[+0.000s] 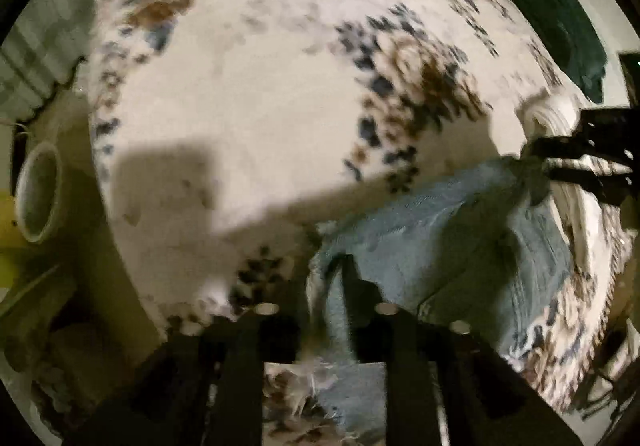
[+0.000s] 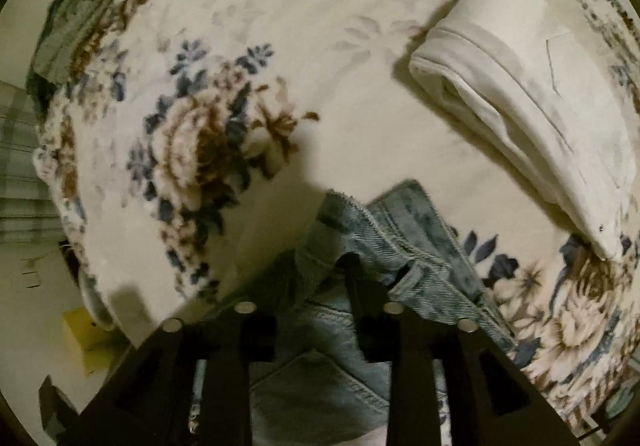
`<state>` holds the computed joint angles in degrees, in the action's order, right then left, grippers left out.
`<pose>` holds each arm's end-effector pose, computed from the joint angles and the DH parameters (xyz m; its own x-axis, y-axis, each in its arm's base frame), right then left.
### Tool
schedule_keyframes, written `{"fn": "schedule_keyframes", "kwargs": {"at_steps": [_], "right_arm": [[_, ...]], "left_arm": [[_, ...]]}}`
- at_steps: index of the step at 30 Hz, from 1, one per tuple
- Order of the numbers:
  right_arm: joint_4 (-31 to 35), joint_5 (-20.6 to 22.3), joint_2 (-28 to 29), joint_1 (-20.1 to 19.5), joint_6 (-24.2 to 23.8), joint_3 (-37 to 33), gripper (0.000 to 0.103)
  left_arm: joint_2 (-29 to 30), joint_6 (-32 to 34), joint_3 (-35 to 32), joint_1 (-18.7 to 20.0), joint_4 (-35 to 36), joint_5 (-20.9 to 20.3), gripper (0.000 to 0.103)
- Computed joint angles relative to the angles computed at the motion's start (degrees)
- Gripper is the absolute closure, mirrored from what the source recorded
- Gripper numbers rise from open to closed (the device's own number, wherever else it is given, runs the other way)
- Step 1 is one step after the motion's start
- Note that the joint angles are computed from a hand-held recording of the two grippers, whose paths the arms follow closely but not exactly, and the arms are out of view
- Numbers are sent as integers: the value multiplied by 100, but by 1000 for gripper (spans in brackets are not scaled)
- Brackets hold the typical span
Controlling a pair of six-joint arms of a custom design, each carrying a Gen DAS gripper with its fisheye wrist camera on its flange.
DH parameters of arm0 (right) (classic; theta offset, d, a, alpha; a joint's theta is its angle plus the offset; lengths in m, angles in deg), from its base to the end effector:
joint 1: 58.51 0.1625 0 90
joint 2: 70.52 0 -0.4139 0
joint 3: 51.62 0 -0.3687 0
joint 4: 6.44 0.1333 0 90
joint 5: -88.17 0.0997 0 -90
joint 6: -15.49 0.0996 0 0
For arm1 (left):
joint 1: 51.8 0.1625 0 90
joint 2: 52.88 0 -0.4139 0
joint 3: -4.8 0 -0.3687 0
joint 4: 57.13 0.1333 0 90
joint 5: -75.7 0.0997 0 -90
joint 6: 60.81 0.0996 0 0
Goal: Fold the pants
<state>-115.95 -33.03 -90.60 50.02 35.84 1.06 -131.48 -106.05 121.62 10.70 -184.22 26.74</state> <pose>0.3245 -0.7109 0.0004 -0.8331 -0.0380 0.5518 -0.0212 0.9991 0.0369 -0.0406 -0.5084 0.2631 -0.7947 -0.3764 -0.4762 -0.1457 0.8799 -0.4522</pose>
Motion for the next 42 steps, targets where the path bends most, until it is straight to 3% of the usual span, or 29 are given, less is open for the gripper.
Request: {"fn": "schedule_keyframes", "kwargs": {"at_steps": [1, 4, 8, 10, 12, 15, 19, 22, 27, 33, 42], "right_arm": [[-45, 42, -75, 0, -37, 81, 40], [-45, 20, -306, 16, -74, 325, 32], [-281, 117, -807, -14, -134, 972, 12], [-585, 211, -1155, -48, -145, 1471, 7], [-926, 289, -1491, -91, -158, 1981, 4], [-1470, 357, -1961, -182, -275, 2759, 3], [-1893, 573, -2448, -408, -384, 3588, 3], [-2084, 632, -2639, -559, -456, 4012, 3], [-2474, 950, -2760, -849, -695, 4460, 3], [-2980, 1633, -2735, -1308, -533, 4685, 3], [-3863, 2677, -2474, -1839, -270, 4715, 3]], "left_arm": [[-72, -36, 26, -17, -57, 26, 81], [-246, -204, 48, -64, -44, 107, 79], [-685, -742, 279, -245, -70, 33, 68], [-929, -1088, 558, -376, -291, -185, 68], [-1137, -1549, 972, -441, -794, -649, 53], [-1217, -2442, 1940, -423, -2478, -1468, 46], [-554, -3774, 2975, -448, -4878, -2184, 47], [371, -4804, 3521, -751, -6678, -2098, 46], [2136, -5232, 3729, -909, -9384, -1768, 38], [2958, -5175, 3471, -617, -10479, -1414, 38], [3269, -5577, 3261, -371, -10723, -1327, 38]]}}
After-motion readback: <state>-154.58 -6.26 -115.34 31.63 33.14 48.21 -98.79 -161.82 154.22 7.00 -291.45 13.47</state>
